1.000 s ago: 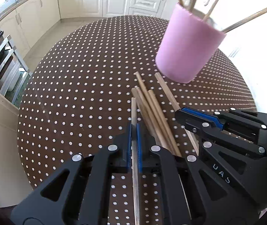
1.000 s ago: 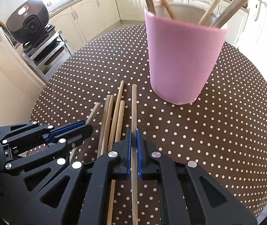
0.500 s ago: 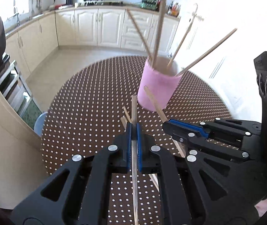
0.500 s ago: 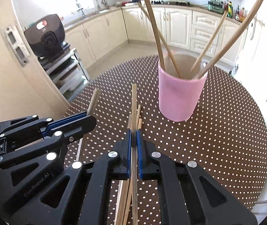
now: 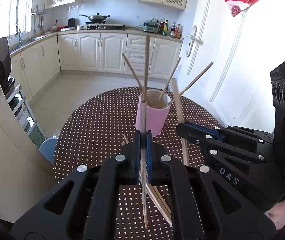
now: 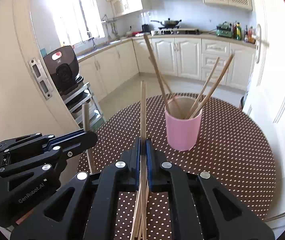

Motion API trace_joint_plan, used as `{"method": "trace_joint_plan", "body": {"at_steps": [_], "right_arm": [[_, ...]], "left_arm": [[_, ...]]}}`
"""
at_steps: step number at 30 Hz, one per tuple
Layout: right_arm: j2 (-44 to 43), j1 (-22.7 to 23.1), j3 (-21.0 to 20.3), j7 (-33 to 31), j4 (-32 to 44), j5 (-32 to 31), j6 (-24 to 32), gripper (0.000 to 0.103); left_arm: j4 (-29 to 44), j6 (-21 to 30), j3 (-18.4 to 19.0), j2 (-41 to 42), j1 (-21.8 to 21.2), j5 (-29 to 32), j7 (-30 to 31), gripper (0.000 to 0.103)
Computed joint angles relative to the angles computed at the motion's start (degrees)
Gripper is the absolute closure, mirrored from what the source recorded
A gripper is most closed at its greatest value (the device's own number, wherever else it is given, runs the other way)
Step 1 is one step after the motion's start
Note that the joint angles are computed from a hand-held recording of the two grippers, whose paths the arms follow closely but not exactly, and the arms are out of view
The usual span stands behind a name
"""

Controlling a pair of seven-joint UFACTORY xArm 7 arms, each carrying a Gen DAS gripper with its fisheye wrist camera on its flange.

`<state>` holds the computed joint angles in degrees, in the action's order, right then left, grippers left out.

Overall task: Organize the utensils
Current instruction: 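Lift both held chopsticks and carry them over the pink cup, then lower the left tool's chopstick into the cup while the right tool inserts its own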

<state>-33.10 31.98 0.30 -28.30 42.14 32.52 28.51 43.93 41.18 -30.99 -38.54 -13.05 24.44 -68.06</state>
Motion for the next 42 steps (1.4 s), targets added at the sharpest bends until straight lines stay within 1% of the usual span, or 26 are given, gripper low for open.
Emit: {"method": "trace_joint_plan", "body": {"at_steps": [4, 10, 13, 15, 17, 20, 25, 28, 31, 36, 37, 39, 42], "right_arm": [[-1.7, 0.4, -0.4, -0.8, -0.7, 0.4, -1.3, 0.099], [-4.0, 1.2, -1.1, -1.0, -1.4, -0.2, -3.4, 0.099], [-4.7, 1.7, -1.4, -0.9, -1.4, -0.6, -4.3, 0.099], [-5.1, 2.1, -1.9, -1.1, -1.6, -0.8, -5.2, 0.099], [-5.5, 2.7, -2.4, -1.1, -1.6, -0.6, -6.5, 0.099], [-5.6, 4.0, -3.3, -1.5, -1.9, -0.3, -10.2, 0.099], [-4.2, 7.2, -6.1, -2.2, -0.9, 0.1, -15.8, 0.099], [-2.9, 9.4, -8.2, -2.5, 0.2, 0.2, -18.8, 0.099], [-1.2, 11.9, -10.4, -3.0, 1.2, 0.2, -21.8, 0.099], [1.6, 17.9, -15.2, -4.0, 2.9, 0.2, -27.2, 0.099], [2.0, 19.3, -16.4, -4.1, 3.1, -0.1, -28.2, 0.099], [2.6, 23.8, -20.0, -4.5, 3.7, -0.3, -30.8, 0.099], [3.1, 28.1, -23.6, -4.4, 4.0, -2.0, -34.5, 0.099]], "left_arm": [[1.0, 0.1, -1.2, -0.5, 1.0, 1.5, -0.7, 0.097], [3.2, 0.2, -3.4, -1.6, 3.9, 4.5, -2.0, 0.097], [4.3, 0.2, -3.8, -1.7, 4.6, 4.9, -2.0, 0.097], [5.4, 0.8, -4.9, -1.8, 5.8, 5.7, -2.2, 0.097], [6.2, 0.4, -5.4, -1.6, 6.8, 6.6, -2.4, 0.097], [6.9, -1.0, -6.1, -1.3, 8.6, 7.9, -3.2, 0.097], [6.6, -7.9, -8.3, -3.2, 13.9, 12.8, -5.8, 0.097], [7.8, -10.2, -11.2, -4.7, 19.4, 15.5, -7.0, 0.097], [8.5, -13.0, -13.0, -5.4, 23.3, 16.0, -7.3, 0.097], [9.7, -17.2, -15.9, -7.2, 30.9, 15.4, -8.0, 0.097], [9.7, -18.1, -16.5, -7.9, 32.4, 15.2, -8.3, 0.097], [10.1, -19.7, -17.6, -8.3, 35.3, 14.6, -8.4, 0.097], [10.5, -21.3, -19.0, -8.3, 38.6, 13.2, -7.8, 0.097]]}}
